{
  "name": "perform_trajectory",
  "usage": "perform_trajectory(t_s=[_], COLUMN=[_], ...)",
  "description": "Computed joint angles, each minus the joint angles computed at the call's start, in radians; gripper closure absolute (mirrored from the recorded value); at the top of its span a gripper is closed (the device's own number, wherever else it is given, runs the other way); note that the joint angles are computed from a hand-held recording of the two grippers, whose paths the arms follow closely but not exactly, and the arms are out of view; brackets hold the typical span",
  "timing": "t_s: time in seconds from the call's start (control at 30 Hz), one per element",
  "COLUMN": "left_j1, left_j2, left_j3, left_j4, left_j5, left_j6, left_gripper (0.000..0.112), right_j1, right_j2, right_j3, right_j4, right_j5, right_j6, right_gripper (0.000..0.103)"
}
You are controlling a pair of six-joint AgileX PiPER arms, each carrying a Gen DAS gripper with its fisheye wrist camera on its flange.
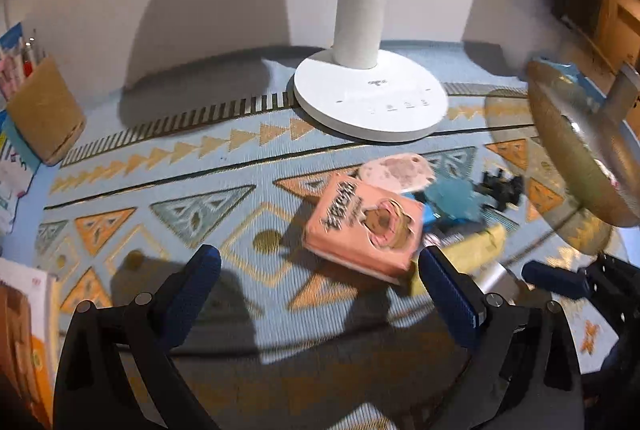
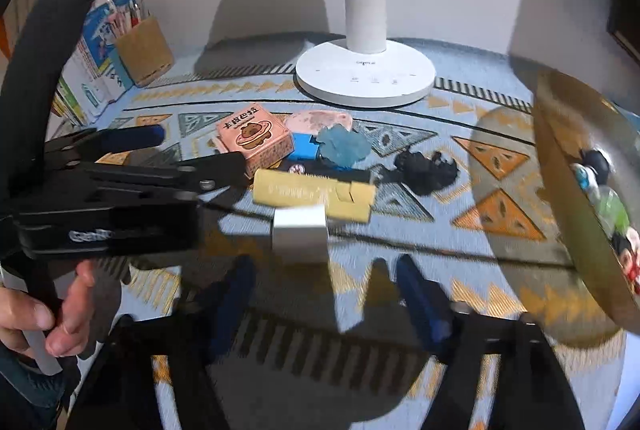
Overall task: Organize rigid objects
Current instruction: 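Grasp the pink capybara card box with the left tool while the right tool grasps the white charger cube, then carry the pink box and white charger over the amber bowl and open both tools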
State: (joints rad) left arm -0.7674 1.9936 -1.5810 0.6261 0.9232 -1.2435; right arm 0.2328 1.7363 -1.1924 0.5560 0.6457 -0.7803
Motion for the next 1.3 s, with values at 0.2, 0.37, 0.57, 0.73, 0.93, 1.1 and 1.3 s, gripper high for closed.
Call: perform_trajectory(t_s=[0.2,0.37,0.57,0.73,0.93,1.1,1.3], left_j1=[0.032,0.114,0.187,0.186,0.186,0.142,0.013], left_j2=[-0.084,-0.196,-0.165,-0.061,-0.058,-0.116,-0.26], left_j3=[0.145,0.301,0.253,0.107,0.11,0.192,0.353], left_j4=[0.061,0.026,-0.222,-0.217,-0.22,-0.139,-0.039], left_j5=[0.024,-0.072,-0.286,-0.225,-0.274,-0.279,-0.217], left_j6=[-0.12,-0.16,0.15,0.185,0.168,0.044,-0.126], left_gripper=[0.013,0.014,0.014,0.026,0.074,0.074,0.074], right_j1=[-0.06,-0.133,-0.175,-0.192,-0.186,-0.126,-0.008], right_j2=[0.014,-0.016,0.012,0.049,0.067,0.058,0.025], right_j3=[0.015,0.068,0.044,0.009,-0.012,-0.021,0.01], right_j4=[0.145,0.311,0.365,0.367,0.358,0.294,0.159], right_j5=[0.013,0.007,0.06,0.112,0.165,0.168,-0.018], right_j6=[-0.126,-0.244,-0.27,-0.254,-0.255,-0.226,-0.118], right_gripper=[0.052,0.053,0.052,0.053,0.052,0.036,0.066])
